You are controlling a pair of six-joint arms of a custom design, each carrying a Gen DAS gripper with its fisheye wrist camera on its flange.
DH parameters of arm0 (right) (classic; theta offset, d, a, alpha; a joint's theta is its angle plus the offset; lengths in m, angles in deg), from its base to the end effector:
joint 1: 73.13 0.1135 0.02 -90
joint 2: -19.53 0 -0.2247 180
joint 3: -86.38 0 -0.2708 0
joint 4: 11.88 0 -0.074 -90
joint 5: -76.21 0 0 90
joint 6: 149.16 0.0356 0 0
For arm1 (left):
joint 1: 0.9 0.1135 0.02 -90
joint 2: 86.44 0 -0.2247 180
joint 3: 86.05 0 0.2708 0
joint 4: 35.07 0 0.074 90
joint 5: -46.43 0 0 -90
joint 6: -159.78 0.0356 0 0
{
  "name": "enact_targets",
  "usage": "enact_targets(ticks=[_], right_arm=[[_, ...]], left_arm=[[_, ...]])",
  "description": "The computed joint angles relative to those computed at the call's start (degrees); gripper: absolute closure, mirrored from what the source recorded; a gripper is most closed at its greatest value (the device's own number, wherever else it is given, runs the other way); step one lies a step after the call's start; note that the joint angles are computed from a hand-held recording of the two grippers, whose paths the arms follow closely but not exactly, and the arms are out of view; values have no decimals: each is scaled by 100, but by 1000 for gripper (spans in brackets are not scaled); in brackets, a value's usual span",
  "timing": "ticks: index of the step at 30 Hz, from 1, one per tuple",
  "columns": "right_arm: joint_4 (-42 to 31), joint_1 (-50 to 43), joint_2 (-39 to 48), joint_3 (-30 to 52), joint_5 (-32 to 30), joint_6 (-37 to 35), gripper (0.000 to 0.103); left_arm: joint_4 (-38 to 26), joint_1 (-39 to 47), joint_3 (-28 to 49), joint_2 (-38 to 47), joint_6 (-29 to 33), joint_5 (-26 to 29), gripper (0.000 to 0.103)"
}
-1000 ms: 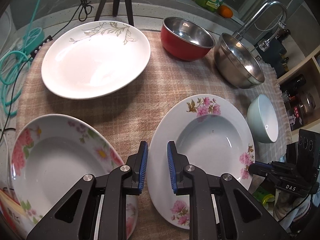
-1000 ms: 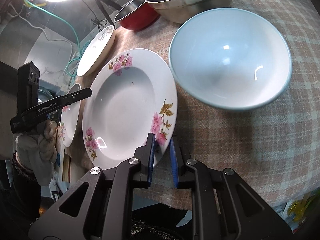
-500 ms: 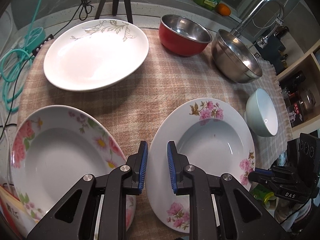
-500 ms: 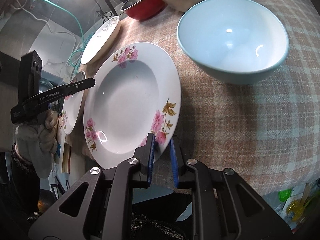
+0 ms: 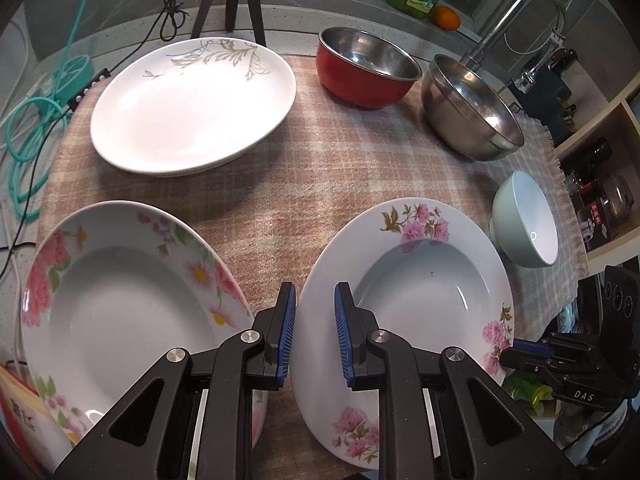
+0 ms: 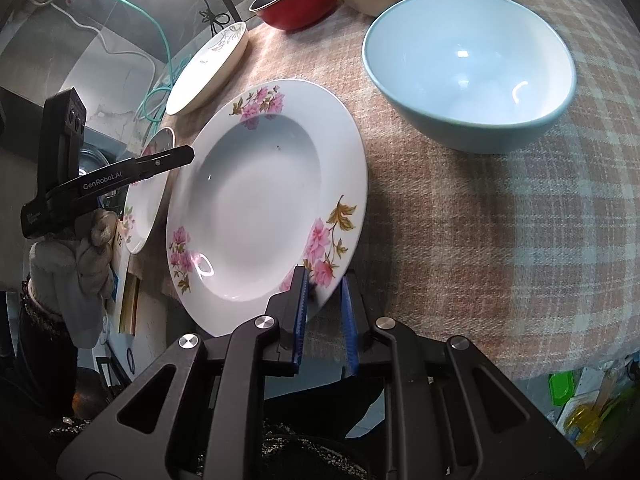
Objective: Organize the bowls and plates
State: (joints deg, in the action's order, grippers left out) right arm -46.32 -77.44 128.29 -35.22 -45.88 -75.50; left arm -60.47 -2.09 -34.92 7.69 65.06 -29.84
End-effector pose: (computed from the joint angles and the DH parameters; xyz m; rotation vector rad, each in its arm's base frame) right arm 0.2751 -0.0018 0.0140 -0.3357 2.8311 0.7834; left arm 0.2740 -0.0141 0.0520 -0.0216 2.7569 -0.3585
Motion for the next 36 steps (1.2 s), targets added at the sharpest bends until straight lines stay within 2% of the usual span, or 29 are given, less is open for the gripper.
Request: enact_targets(ticks=[7,10,11,12,14,16,18,19,28,36], right_arm=[[104,-85,-242,-127,143,57,86],[88,-154,-512,-246,178,12,81],[113,-181,-689,-329,188,11,69],[157,-204,-828,-397,174,25,52],[221,-276,-1051,-476,66,53,33],[223,-306,-1218,-471,-29,115,27],[241,-263,-1346,-440,-26,192,15],[263,-236,-1396,-446,-38,213,13],[378,199,-1437,-186,55,387,11],[524,888,-1297,154,147,551,11]], left_arm=[[33,32,-117,-248,-45,-38,85],[37,84,-223,-490,-62,-40,84],[31,106,-270,-581,-59,-33,84],[10,120,-319,-697,-71,-40,79],[-7,179,-443,-967,-97,-40,67],[-8,268,-596,-1257,-163,-35,47],[-21,339,-721,-1485,-248,3,38],[-47,375,-796,-1623,-293,1,35],[-438,808,-1446,-2899,-470,-118,35],[-869,1904,-1926,-3841,-297,102,35]])
